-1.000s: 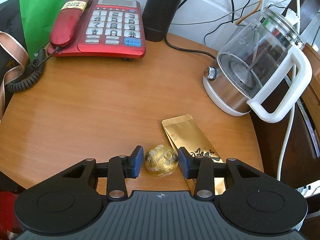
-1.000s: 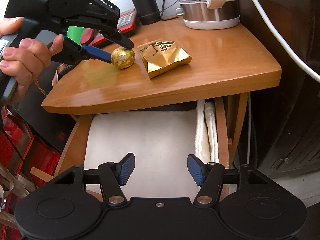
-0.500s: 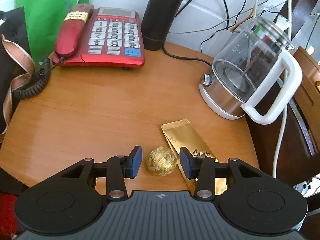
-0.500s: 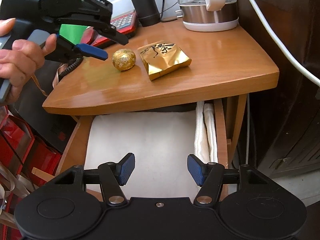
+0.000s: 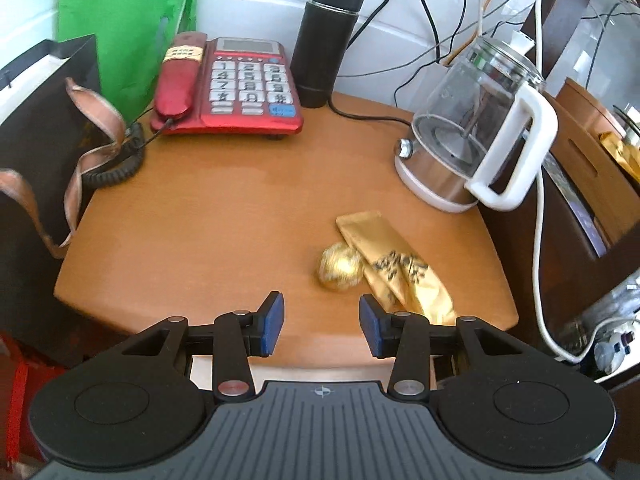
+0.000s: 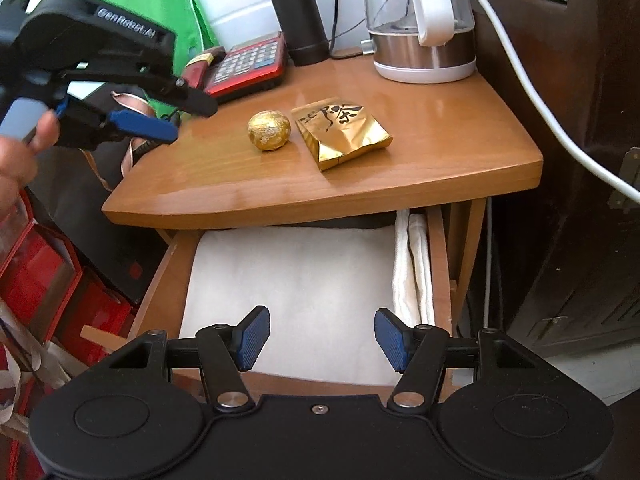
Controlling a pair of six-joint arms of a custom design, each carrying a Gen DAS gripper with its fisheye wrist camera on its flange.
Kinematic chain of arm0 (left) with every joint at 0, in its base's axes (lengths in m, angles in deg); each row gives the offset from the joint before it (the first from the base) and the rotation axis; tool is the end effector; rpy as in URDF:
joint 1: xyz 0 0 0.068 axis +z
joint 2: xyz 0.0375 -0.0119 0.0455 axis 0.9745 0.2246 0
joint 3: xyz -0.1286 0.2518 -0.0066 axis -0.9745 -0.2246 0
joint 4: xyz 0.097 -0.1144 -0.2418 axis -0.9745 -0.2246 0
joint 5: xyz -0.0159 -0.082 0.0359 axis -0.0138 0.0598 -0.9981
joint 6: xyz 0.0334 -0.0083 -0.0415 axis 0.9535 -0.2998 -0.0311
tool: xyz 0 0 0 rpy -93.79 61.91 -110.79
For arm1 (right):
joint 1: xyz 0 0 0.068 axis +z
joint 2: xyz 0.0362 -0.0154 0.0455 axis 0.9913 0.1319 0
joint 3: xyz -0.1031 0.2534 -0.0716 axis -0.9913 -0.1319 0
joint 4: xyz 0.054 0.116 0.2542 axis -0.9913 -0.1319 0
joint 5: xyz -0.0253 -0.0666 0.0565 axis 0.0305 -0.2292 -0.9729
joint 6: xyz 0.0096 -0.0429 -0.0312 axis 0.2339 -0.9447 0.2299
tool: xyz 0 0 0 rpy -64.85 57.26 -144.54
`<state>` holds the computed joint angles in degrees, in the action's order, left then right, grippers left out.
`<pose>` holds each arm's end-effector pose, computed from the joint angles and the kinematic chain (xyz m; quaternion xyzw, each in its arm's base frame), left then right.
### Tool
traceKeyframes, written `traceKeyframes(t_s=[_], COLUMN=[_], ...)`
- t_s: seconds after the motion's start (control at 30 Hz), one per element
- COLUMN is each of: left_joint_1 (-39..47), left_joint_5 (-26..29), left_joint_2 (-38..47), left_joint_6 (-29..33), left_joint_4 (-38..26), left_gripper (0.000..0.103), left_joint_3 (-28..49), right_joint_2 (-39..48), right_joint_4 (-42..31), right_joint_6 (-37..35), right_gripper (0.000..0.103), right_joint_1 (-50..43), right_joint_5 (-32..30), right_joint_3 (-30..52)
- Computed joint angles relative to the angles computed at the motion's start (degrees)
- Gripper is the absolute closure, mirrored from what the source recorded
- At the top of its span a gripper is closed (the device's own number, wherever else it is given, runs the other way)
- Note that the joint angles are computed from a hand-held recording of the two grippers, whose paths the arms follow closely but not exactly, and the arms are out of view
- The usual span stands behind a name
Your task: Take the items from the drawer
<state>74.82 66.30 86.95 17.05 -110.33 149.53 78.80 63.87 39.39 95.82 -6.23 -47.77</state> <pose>0.3429 -0.0174 0.3087 -0.0775 0.9388 -0.1019 0.3199 0.2294 0.0626 0.2120 -0.0598 0.9310 0.1710 0.3168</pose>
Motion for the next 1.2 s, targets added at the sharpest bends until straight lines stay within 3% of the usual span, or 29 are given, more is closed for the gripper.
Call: traceKeyframes(t_s=[0.63,1.2], left_joint_1=[-1.5,-2.7], left_joint_5=[-3.8,-7.0], left_joint_2=[-20.7,-30.9], left_joint_6=[3.6,3.7], left_joint_4=[-3.9,-6.8], left_gripper=[0.059,0.059], left_joint_3=[-21.8,-33.1], right_joint_2=[-11.6,-14.8], right_joint_4=[-8.0,-12.6], right_joint_6=[2.7,5.8], right_gripper=[0.047,0.047], right_joint_1=[6.0,12.3], right_joint_5=[5.6,13.0], right_joint_3=[-3.8,-4.6])
